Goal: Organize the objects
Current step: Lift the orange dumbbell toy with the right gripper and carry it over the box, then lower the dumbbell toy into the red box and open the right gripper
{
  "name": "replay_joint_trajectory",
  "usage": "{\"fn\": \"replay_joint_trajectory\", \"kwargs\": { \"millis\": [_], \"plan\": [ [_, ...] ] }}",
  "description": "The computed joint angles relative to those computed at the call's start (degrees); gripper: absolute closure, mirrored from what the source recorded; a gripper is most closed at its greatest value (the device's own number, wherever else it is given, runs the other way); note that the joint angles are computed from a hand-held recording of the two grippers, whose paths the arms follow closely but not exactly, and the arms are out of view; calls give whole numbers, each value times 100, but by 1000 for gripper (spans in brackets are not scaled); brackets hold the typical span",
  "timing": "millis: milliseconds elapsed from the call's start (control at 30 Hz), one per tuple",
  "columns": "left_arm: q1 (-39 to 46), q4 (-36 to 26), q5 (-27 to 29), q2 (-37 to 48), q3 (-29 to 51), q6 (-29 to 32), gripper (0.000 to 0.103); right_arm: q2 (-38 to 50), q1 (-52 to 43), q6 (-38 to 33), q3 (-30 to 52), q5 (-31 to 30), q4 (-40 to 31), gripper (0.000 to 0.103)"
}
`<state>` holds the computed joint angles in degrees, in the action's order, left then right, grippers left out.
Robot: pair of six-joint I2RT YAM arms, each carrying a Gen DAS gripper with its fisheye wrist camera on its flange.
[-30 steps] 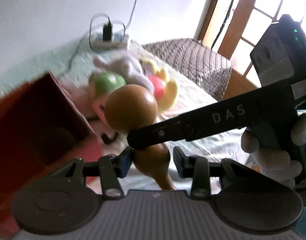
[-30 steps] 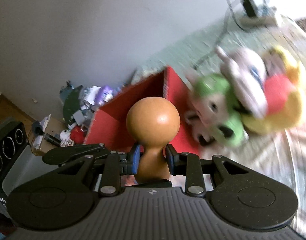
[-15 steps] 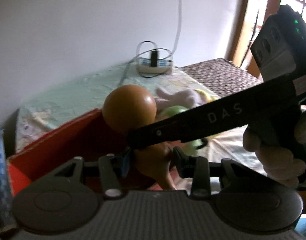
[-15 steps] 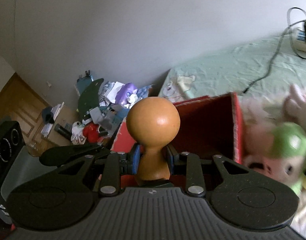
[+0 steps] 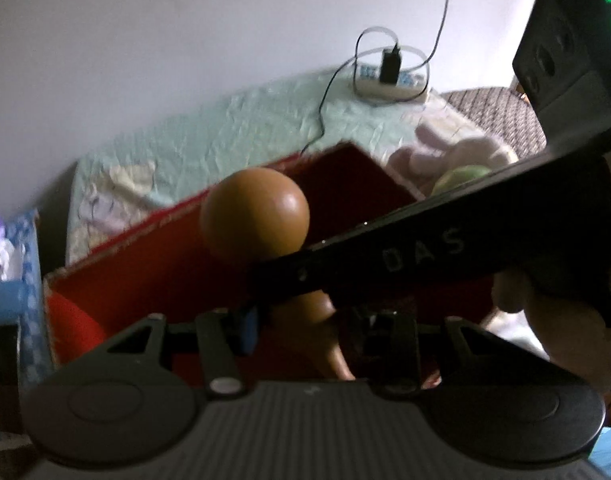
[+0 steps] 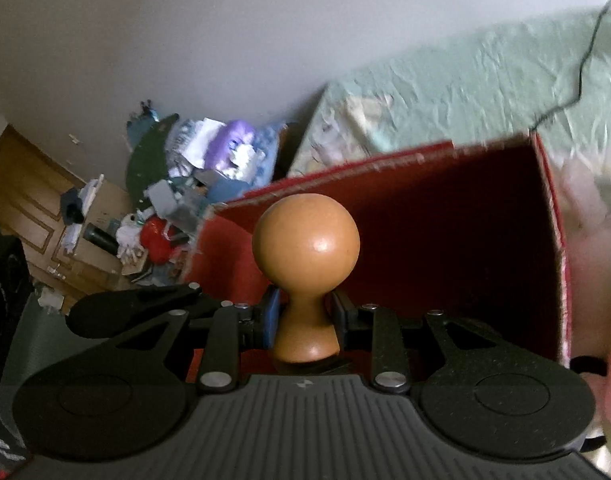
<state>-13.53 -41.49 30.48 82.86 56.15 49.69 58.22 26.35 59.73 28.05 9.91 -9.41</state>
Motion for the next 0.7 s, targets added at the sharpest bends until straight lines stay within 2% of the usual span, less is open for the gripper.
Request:
{"fn": "replay_joint_trajectory", "kwargs": {
  "millis": [267,367,600,700],
  "plan": [
    [-354,429,-527,681,44,-268,64,560,-416,-219,-92,-439,361,73],
    [-446,525,-658,914,80,-341,64,506,-558,-235,-147,-649,418,73],
    [-629,420,-955,1248,332,-503,63,699,-651,10,74,-805,-19,73],
    [-657,363,-1018,1287,368,-515,58,827,-690,12,191,-902,-174,73]
  ]
}}
